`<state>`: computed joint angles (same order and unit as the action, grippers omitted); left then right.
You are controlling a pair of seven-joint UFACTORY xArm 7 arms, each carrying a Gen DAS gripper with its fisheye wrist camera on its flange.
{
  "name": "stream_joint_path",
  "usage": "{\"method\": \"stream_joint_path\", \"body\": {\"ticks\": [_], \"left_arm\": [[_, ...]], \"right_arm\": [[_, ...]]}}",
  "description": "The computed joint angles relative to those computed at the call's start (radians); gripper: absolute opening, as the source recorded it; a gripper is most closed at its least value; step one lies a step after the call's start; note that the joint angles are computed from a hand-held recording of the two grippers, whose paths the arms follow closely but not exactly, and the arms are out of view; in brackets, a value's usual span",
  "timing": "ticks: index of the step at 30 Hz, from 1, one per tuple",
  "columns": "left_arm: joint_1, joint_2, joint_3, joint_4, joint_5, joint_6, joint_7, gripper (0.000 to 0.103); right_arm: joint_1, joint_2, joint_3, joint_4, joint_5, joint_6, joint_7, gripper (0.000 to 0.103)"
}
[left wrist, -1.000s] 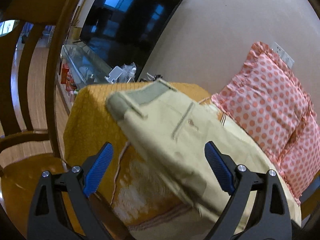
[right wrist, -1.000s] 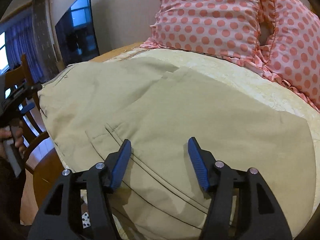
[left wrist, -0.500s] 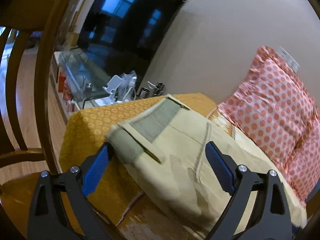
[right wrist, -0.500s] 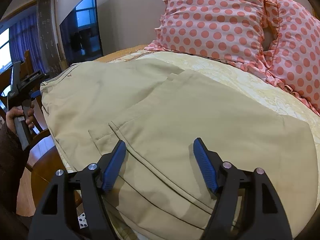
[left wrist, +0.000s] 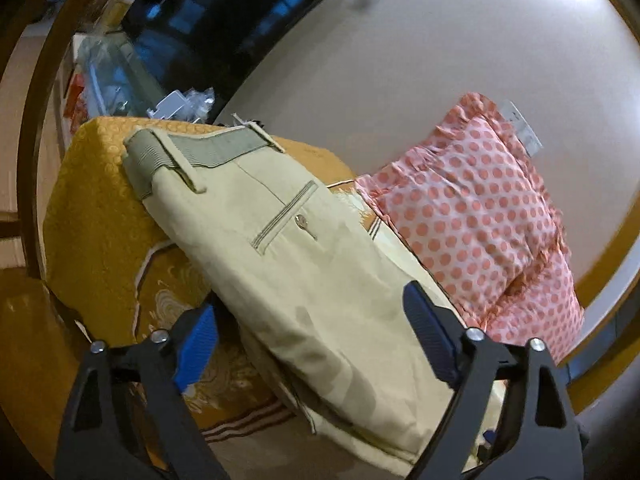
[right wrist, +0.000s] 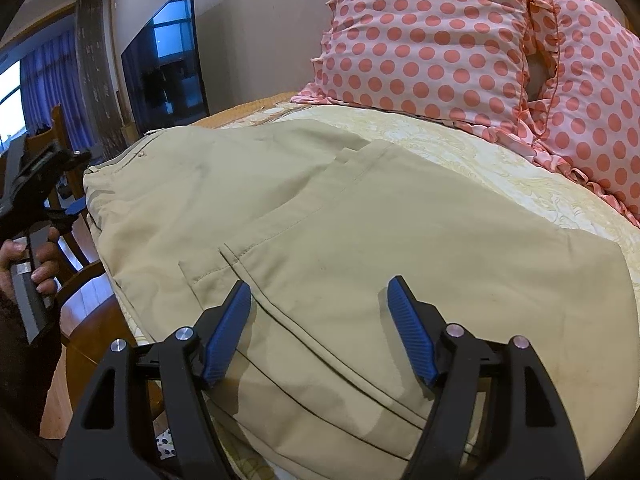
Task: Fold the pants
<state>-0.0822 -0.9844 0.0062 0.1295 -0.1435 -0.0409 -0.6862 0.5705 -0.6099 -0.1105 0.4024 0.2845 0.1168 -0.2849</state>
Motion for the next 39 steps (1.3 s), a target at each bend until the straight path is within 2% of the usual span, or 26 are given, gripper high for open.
{"method": "stream_joint_path", "body": {"ticks": [1, 4, 6, 7, 8, 9, 11, 13, 16, 19, 21, 22, 24, 25, 27, 29, 30, 32, 33, 34, 35, 39], "left_arm": [[-0.003, 0.009, 0.005, 0.007, -0.007, -0.006, -0.009, 0.082], [0.021, 0.028, -0.002, 0.027, -0.026, 0.001, -0.045, 0.069], [0.065, 0.046, -0.024, 0.04, -0.043, 0.028, -0.092, 0.048], [0.068, 0.048, -0.01, 0.04, -0.054, 0.045, -0.11, 0.042], [0.065, 0.056, 0.005, 0.038, -0.066, 0.046, -0.128, 0.024], [0.072, 0.063, 0.009, 0.038, -0.071, 0.055, -0.142, 0.017], [0.074, 0.075, 0.017, 0.052, -0.062, 0.072, -0.138, 0.013], [0.144, 0.09, -0.056, 0.118, -0.018, 0.176, -0.145, 0.011], [0.283, 0.115, -0.255, 0.278, 0.148, 0.305, -0.144, 0.009], [0.283, 0.183, -0.368, 0.442, 0.275, 0.33, -0.119, 0.007], [0.28, 0.248, -0.479, 0.56, 0.368, 0.328, -0.103, 0.007], [0.27, 0.281, -0.52, 0.6, 0.402, 0.319, -0.097, 0.007], [0.171, 0.393, -0.568, 0.664, 0.456, 0.262, -0.029, 0.007], [0.121, 0.444, -0.579, 0.685, 0.477, 0.25, 0.005, 0.006], [-0.031, 0.583, -0.579, 0.724, 0.505, 0.243, 0.122, 0.007], [-0.132, 0.679, -0.573, 0.738, 0.52, 0.272, 0.193, 0.006], [-0.186, 0.719, -0.555, 0.735, 0.509, 0.283, 0.229, 0.006], [-0.298, 0.761, -0.478, 0.722, 0.421, 0.295, 0.306, 0.006], [-0.316, 0.763, -0.464, 0.714, 0.425, 0.292, 0.293, 0.006], [-0.293, 0.752, -0.485, 0.705, 0.471, 0.286, 0.254, 0.005], [-0.298, 0.74, -0.477, 0.696, 0.507, 0.278, 0.23, 0.005], [-0.367, 0.689, -0.423, 0.644, 0.48, 0.226, 0.242, 0.005]], "right_arm": [[0.005, 0.001, -0.005, 0.0, 0.002, -0.003, -0.001, 0.073], [0.035, 0.002, -0.029, 0.001, 0.015, -0.01, -0.014, 0.076], [0.041, 0.007, -0.031, 0.001, 0.02, -0.018, -0.016, 0.076], [0.049, 0.007, -0.037, -0.001, 0.023, -0.024, -0.019, 0.077], [0.056, 0.008, -0.042, -0.002, 0.026, -0.029, -0.021, 0.077], [0.07, 0.004, -0.055, -0.005, 0.031, -0.032, -0.028, 0.077], [0.094, -0.005, -0.081, -0.008, 0.039, -0.034, -0.044, 0.077], [0.115, -0.034, -0.111, -0.017, 0.05, -0.02, -0.064, 0.077], [0.124, -0.106, -0.153, -0.053, 0.076, -0.025, -0.086, 0.077], [0.08, -0.192, -0.179, -0.096, 0.091, -0.029, -0.075, 0.077], [0.015, -0.25, -0.184, -0.12, 0.092, -0.016, -0.051, 0.077], [-0.026, -0.284, -0.189, -0.134, 0.093, -0.007, -0.037, 0.077], [-0.113, -0.349, -0.197, -0.16, 0.092, 0.01, -0.009, 0.077], [-0.159, -0.377, -0.201, -0.169, 0.09, 0.024, 0.005, 0.077], [-0.232, -0.416, -0.219, -0.175, 0.086, 0.056, 0.022, 0.077], [-0.28, -0.45, -0.258, -0.178, 0.094, 0.089, 0.029, 0.077], [-0.284, -0.457, -0.285, -0.173, 0.102, 0.103, 0.024, 0.077], [-0.289, -0.472, -0.349, -0.159, 0.135, 0.14, 0.02, 0.077], [-0.285, -0.473, -0.375, -0.151, 0.153, 0.155, 0.014, 0.077], [-0.275, -0.468, -0.396, -0.139, 0.17, 0.163, 0.006, 0.077], [-0.258, -0.463, -0.421, -0.126, 0.191, 0.169, -0.005, 0.077], [-0.166, -0.421, -0.493, -0.069, 0.271, 0.195, -0.05, 0.077]]}}
